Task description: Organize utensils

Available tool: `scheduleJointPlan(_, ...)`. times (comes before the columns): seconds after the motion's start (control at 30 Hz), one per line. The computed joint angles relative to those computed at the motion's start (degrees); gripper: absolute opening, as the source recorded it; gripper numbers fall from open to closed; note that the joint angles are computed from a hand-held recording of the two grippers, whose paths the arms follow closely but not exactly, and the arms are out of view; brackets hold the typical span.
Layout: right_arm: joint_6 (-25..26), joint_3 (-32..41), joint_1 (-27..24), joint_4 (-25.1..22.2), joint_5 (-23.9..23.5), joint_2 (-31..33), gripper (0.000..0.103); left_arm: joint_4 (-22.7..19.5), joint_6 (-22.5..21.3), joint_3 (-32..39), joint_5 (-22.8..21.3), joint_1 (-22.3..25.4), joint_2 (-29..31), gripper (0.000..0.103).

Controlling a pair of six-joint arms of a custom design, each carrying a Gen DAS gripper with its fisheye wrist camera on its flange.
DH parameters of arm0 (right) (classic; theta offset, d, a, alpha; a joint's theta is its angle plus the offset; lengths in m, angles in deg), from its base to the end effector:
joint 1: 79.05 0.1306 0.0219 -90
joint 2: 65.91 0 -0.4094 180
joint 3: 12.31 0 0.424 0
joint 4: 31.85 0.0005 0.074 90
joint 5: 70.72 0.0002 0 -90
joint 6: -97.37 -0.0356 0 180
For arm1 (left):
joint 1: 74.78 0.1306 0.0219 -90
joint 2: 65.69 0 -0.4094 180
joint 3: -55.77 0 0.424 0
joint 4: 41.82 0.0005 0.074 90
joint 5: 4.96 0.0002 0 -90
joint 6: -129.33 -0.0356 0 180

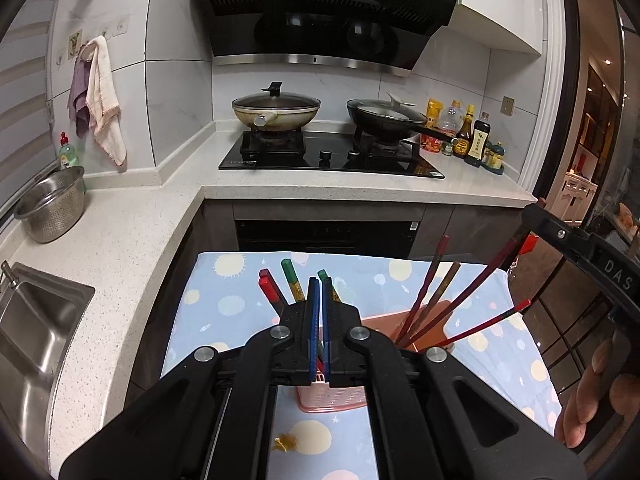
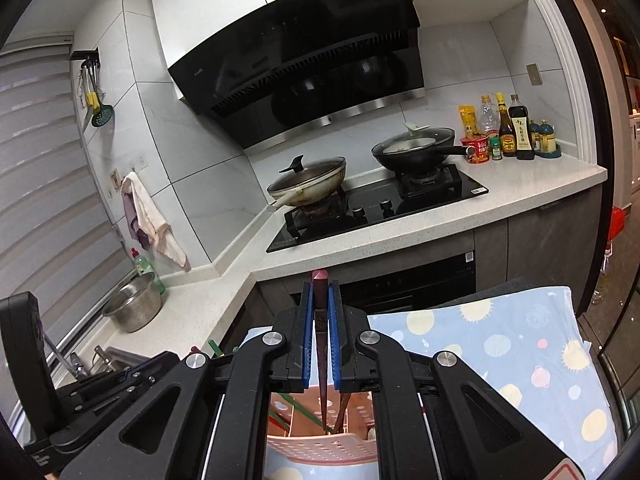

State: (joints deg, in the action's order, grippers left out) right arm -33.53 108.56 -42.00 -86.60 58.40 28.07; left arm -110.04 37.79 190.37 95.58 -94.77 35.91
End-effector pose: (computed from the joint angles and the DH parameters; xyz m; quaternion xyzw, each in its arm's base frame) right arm 0.4274 0.2939 0.6831 0.1998 0.8008 0.0829 0.5584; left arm 0.5133 -0.1942 0.6995 0.2067 0.8607 -0.1539 0.4391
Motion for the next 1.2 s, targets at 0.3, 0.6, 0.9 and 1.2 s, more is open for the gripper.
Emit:
scheduleJointPlan(0.3, 0.0, -1.1, 0.7, -0.5, 0.4, -1.2, 0.007, 1.1, 1.4, -12.4, 2.1, 3.6, -5.5, 0.001)
scheduleJointPlan(0.6, -1.4, -1.4, 1.6, -0.9, 0.5, -1.3, 0.007, 1.6, 0.6, -24.4, 3.1, 8.7, -9.1, 0.003)
scheduleJointPlan(0.9, 1.5, 3.0, 3.1, -2.1, 2.9, 0.8, 0.007, 3.7, -3.1, -33.5, 2.2, 11.2, -10.8, 0.036)
scheduleJointPlan(1.2, 0.1, 4.2, 3.1, -4.5, 3.2, 2.3, 0.007, 5.0, -4.8, -37.1, 5.2, 13.1, -10.3, 0.036)
